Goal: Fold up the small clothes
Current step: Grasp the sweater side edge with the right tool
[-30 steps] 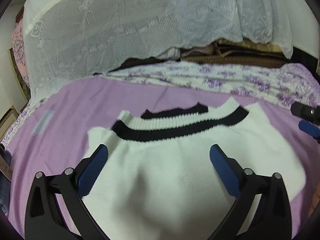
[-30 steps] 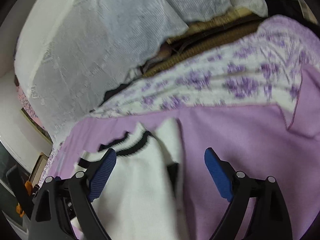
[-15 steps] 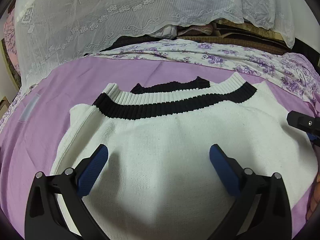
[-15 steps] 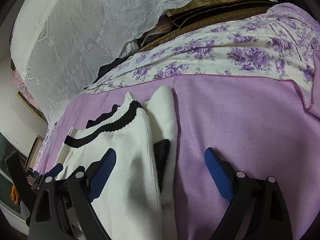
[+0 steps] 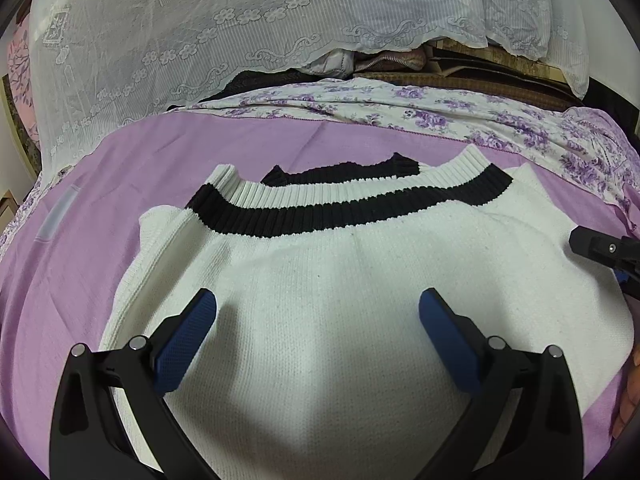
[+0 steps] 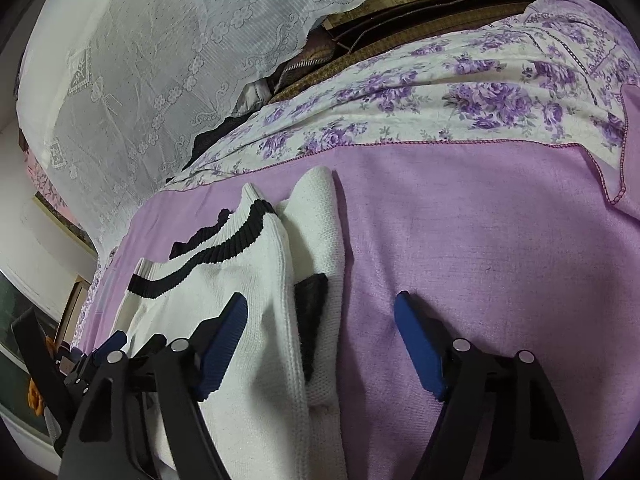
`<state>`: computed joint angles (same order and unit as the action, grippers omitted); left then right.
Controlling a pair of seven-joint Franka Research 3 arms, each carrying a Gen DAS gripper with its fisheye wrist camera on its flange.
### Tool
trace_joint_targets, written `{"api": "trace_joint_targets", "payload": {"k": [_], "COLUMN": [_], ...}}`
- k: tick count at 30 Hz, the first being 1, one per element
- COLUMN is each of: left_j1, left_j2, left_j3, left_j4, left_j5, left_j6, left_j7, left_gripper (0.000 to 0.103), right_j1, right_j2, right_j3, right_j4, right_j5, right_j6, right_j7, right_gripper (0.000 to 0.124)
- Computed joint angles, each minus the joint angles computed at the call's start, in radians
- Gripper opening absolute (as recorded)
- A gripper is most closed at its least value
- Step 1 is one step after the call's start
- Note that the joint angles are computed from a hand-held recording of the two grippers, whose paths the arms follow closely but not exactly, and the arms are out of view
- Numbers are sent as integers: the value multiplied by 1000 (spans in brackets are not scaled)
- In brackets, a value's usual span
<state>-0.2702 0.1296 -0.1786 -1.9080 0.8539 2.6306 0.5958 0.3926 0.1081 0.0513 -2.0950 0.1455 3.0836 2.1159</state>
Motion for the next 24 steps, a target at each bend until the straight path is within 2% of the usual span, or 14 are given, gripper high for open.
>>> {"api": "trace_joint_targets", "payload": {"k": [12,15,17,20,22,24], "left_j1": [7,5,5,6,5,5], "left_j2": [7,7,7,6,6,6], "left_j3": [-1,0,1,1,2,2], "left_j4": [-1,-1,-1,-3,-3,-3], "left_j5": [-67,-69,-71,-76,-73,-73], "left_j6": [17,16,17,20,19,20], "left_j7": [42,42,43,44,42,43], "left_gripper": [99,99,99,99,99,99], "right_j1": [-30,-73,-57,-31,-17,-36], "right_j2": [7,12,17,23,25,25], "right_j3": [47,120,113,85,62,85], "right_j4": [6,24,36,44,40,38], "right_j5": [141,288,298,274,254,312], "right_j6": [14,-1,-20,-32,-26,-12], "right_j7": [-119,-285,-319,-299,-257,-291], "right_gripper": [71,66,65,63,47,38]}}
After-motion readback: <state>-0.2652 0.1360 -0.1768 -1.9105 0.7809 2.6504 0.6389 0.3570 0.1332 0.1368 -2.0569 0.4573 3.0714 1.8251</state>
